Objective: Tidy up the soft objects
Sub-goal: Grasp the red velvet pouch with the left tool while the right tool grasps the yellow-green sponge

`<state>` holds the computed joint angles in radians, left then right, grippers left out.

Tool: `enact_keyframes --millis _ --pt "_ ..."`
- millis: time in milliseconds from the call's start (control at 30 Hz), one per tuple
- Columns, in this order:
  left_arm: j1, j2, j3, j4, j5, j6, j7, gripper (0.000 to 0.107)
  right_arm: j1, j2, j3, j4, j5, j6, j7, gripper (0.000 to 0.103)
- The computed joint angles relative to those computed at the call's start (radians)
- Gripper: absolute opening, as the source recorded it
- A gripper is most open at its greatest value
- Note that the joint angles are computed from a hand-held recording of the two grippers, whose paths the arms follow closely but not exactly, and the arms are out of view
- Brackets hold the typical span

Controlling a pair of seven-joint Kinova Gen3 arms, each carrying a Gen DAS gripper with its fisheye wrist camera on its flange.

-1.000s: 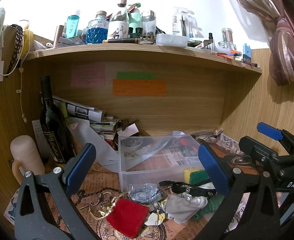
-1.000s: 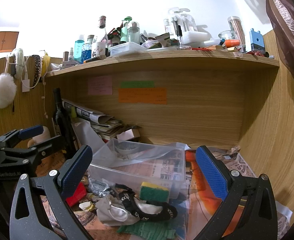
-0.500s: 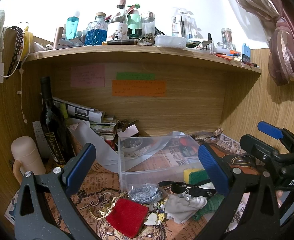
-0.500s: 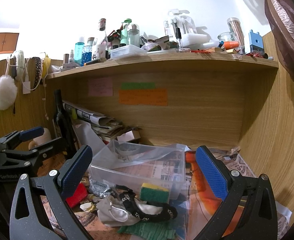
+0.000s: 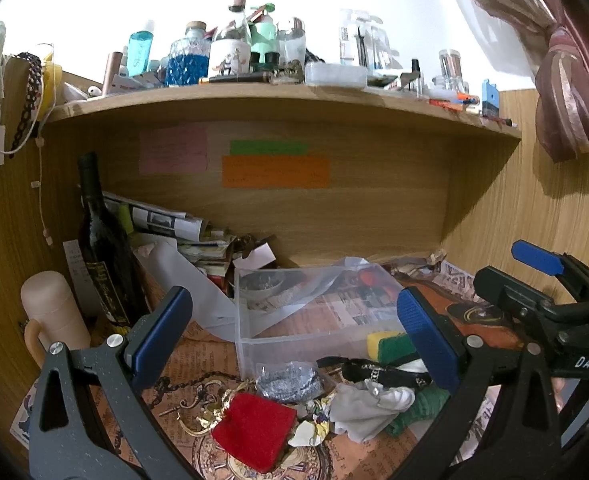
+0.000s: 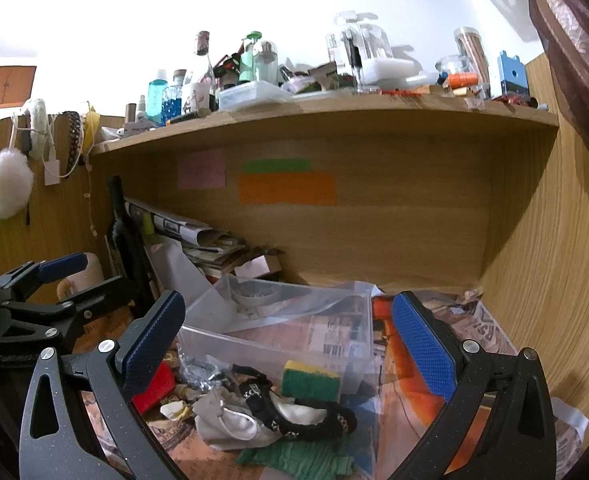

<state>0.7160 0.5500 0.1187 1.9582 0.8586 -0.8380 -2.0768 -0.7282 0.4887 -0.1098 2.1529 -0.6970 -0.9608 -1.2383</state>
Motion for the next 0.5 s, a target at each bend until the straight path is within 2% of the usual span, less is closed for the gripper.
enact_keyframes --millis 200,367,500 --pt "-0.027 0.019 -0.010 -0.025 0.029 0.098 -0.031 0.103 0.028 0.020 0.013 -0.035 -0.005 0.101 0.011 0.103" --pt "-0.058 0.042 -0.033 -0.033 0.031 0.199 -0.010 0.103 0.041 0.045 0.036 -0.056 -0.018 0.177 0.010 0.103" --pt "-0.057 0.068 -0.074 -0.052 0.092 0.275 -0.043 0.103 0.059 0.057 0.057 -0.070 -0.008 0.258 -0.002 0.103"
